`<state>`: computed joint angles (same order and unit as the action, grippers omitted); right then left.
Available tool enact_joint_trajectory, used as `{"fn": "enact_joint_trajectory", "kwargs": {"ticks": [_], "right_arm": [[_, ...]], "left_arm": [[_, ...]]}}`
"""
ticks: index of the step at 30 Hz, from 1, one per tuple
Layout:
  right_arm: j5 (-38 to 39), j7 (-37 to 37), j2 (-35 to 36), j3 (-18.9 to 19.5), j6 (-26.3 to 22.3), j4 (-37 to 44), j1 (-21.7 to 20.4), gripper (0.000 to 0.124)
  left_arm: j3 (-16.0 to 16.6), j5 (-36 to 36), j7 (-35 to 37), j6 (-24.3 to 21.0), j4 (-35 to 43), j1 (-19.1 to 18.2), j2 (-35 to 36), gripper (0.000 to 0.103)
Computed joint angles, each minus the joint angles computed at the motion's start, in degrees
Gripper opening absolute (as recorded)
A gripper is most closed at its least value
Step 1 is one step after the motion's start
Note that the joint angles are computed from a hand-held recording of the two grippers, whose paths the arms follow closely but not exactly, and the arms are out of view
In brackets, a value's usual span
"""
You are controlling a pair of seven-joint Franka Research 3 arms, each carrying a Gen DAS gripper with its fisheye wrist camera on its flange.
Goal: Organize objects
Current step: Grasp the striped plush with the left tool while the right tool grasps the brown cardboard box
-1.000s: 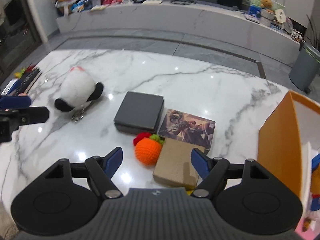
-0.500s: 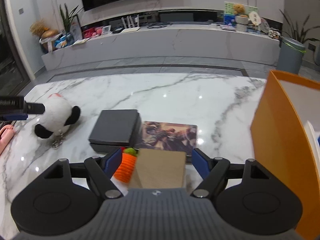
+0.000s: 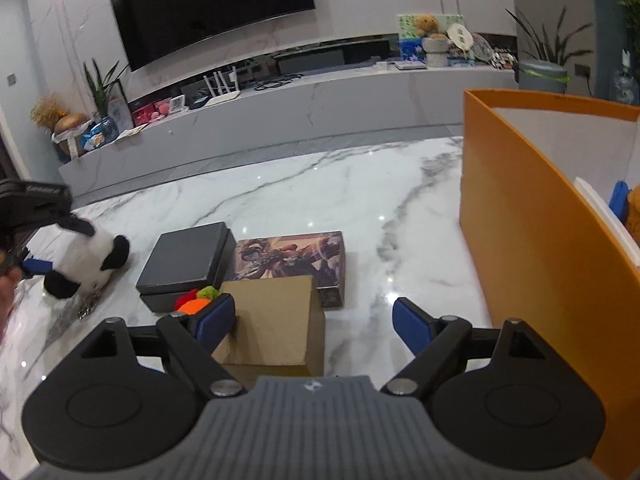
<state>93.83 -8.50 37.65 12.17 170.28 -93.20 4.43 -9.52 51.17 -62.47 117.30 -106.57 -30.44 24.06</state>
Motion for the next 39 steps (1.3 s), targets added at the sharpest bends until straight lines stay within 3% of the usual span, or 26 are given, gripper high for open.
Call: {"fn": "enact_joint_trajectory", "kwargs": {"ticks": [6, 11, 18, 25, 39], "right_arm": [[2.25, -3.28, -1.75, 0.01, -2.42, -2.21, 0.02, 0.085], [-0.83, 0.54, -2.12, -0.87, -2.85, -3.28, 1.27, 0.075], [-3.88, 4.27, -1.11, -0.13, -1.37, -3.30, 0.80, 0.072], [-4.12, 2.98, -0.38, 1.43, -1.25, -3.20, -0.81, 0.066], [-3.99, 3.84, -4.13, 0.45, -5.20, -8.04, -1.97, 0.065]], "left_arm": [[0.56, -1.35, 0.24, -0.73, 2.90, 0.28, 1.97, 0.094], [1.03, -2.40, 0.79, 0.05, 3.71, 0.65, 2.93, 0.094], [1.70, -0.72, -0.27, 1.37, 2.96, 0.01, 3.30, 0.096], [1.10, -0.50, 4.73, 2.67, 2.82, 0.21, 2.88, 0.087], [-1.77, 0.34, 5.38, 6.38, -1.18, -3.89, 0.24, 0.084]]}}
